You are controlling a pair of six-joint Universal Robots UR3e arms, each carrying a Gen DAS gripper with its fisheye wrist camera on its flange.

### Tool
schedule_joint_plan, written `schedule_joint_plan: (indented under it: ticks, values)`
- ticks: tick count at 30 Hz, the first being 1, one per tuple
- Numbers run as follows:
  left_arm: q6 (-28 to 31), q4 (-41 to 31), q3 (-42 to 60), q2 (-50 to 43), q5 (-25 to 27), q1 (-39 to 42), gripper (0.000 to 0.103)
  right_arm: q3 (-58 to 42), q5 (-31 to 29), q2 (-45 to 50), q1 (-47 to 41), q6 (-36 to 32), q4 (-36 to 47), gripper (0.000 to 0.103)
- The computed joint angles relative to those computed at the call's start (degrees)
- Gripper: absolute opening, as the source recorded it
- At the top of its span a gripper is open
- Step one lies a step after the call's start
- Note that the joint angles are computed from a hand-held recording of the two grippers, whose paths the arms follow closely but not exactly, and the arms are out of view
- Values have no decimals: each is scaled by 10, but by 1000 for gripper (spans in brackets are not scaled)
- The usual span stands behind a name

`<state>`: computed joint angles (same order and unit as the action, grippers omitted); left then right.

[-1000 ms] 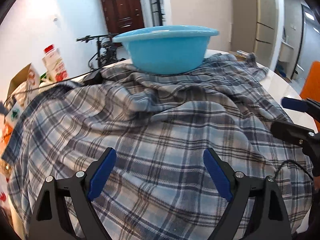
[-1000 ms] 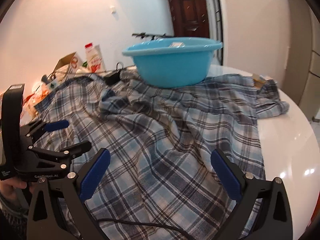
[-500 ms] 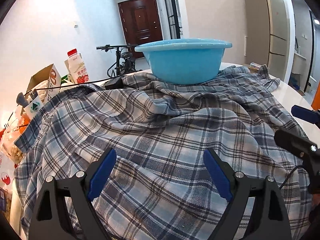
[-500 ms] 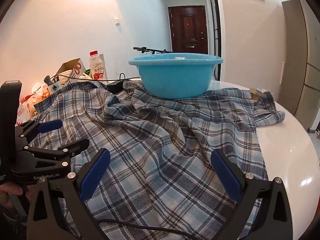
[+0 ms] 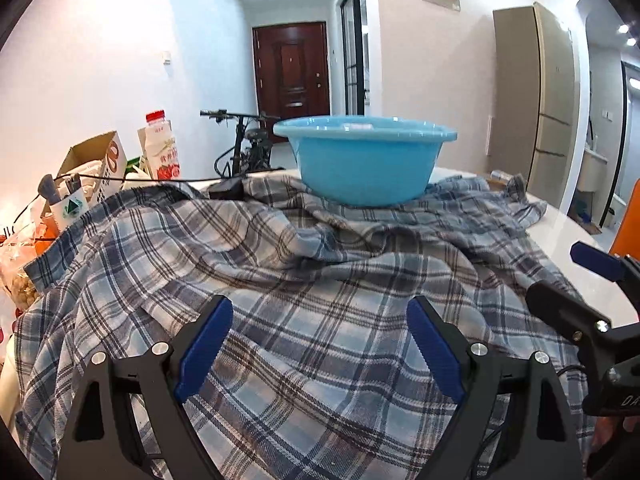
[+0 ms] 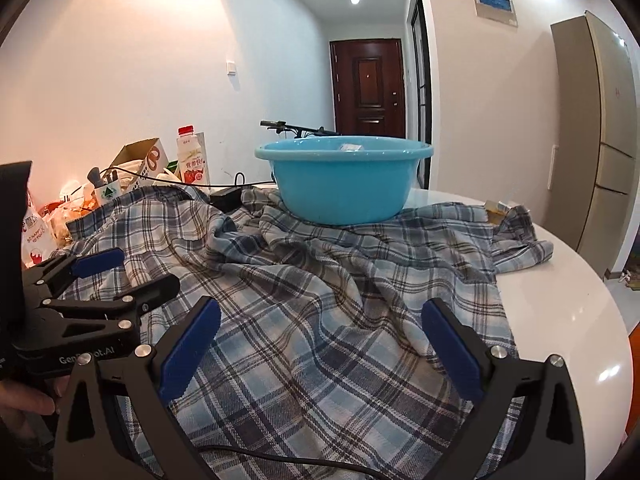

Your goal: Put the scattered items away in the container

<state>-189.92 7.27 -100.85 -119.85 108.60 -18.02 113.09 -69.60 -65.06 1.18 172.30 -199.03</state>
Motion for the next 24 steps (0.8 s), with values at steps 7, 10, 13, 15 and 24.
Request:
schedule_joint_plan:
  ticks: [7,10,13,15,24]
  values:
    - [10,-15,25,-20,13,-12,91,18,-21,0,15,-16,-49,103]
    - [9,31,4,-18,10,-12,91,29,-25,0,18,-17,-75,103]
    - [4,40,-4,-15,4,-8,91,41,-18,-1,10,-9,-100,103]
    - [-1,39,-6,-12,-2,-4,91,52,-16,-1,4,4,-123,103]
    - [-3,80,-17,-16,38,-18,91,67,-30,1,2,22,-172,103]
